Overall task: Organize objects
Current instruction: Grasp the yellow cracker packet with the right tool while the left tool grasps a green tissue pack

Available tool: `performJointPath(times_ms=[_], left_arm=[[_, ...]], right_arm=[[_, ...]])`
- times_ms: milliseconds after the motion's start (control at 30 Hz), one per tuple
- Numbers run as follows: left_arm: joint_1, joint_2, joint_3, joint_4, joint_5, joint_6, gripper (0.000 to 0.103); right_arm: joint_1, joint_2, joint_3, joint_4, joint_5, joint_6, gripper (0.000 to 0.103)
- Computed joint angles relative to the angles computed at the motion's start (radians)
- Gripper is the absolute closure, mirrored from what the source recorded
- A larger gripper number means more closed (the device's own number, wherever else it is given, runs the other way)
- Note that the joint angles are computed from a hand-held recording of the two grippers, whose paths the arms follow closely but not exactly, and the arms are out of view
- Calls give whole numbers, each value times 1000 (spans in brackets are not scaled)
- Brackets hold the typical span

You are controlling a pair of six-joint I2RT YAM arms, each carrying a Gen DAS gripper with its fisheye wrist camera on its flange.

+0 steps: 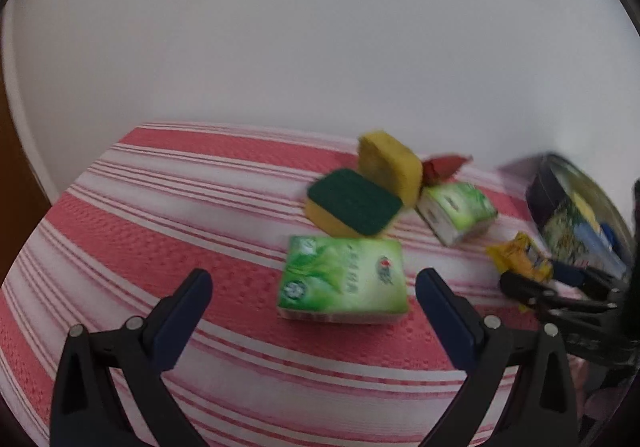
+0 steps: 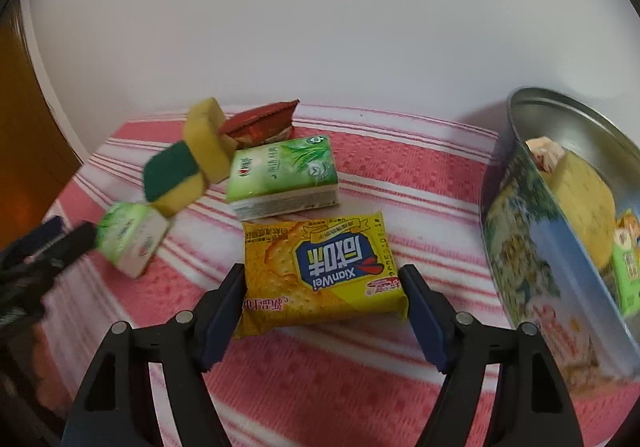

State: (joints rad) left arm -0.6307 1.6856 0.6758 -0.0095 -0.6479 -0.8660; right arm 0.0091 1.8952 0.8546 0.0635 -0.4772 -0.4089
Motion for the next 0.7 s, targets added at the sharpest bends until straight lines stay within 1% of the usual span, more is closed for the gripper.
performJointPath(times_ms=[67,100,133,233,267,300,333,367,400,500,567,633,700], left_arm=[[-6,58,56,-41,-15,11,0],[0,89,97,-79,-4,19,0],[12,118,132,-97,21,35,0],[46,157,177,-123,77,38,1],[58,169,190,-138,93,29,5],[76,183,203,-152,120,19,11],[96,170,176,-106,162,17,14],[101,163,165,-91,160,8,24],[98,159,163,-102,143,-8,31],[94,149,147,-82,141,-15,31],[88,140,132,-62,136,-17,31],[65,114,111,-53,86,-40,31],[27,82,102,-80,-2,-80,31]], right_arm=[[-27,-26,-25,-3,-44,-13,25],[-50,-47,-39,-10,-75,-25,25],[-80,-74,-54,-23,-106,-40,25],[-109,-115,-108,23,-138,-53,25],[-87,-130,-137,65,-126,-29,25],[-99,-150,-152,65,-132,-40,25],[-106,-126,-144,86,-136,-47,25],[-105,-125,-150,99,-133,-38,25],[-114,-126,-151,96,-141,-38,25],[-121,-120,-154,106,-150,-14,25],[-112,-112,-167,148,-153,10,25],[-122,-119,-183,174,-170,12,25],[-133,-131,-202,208,-190,19,25]])
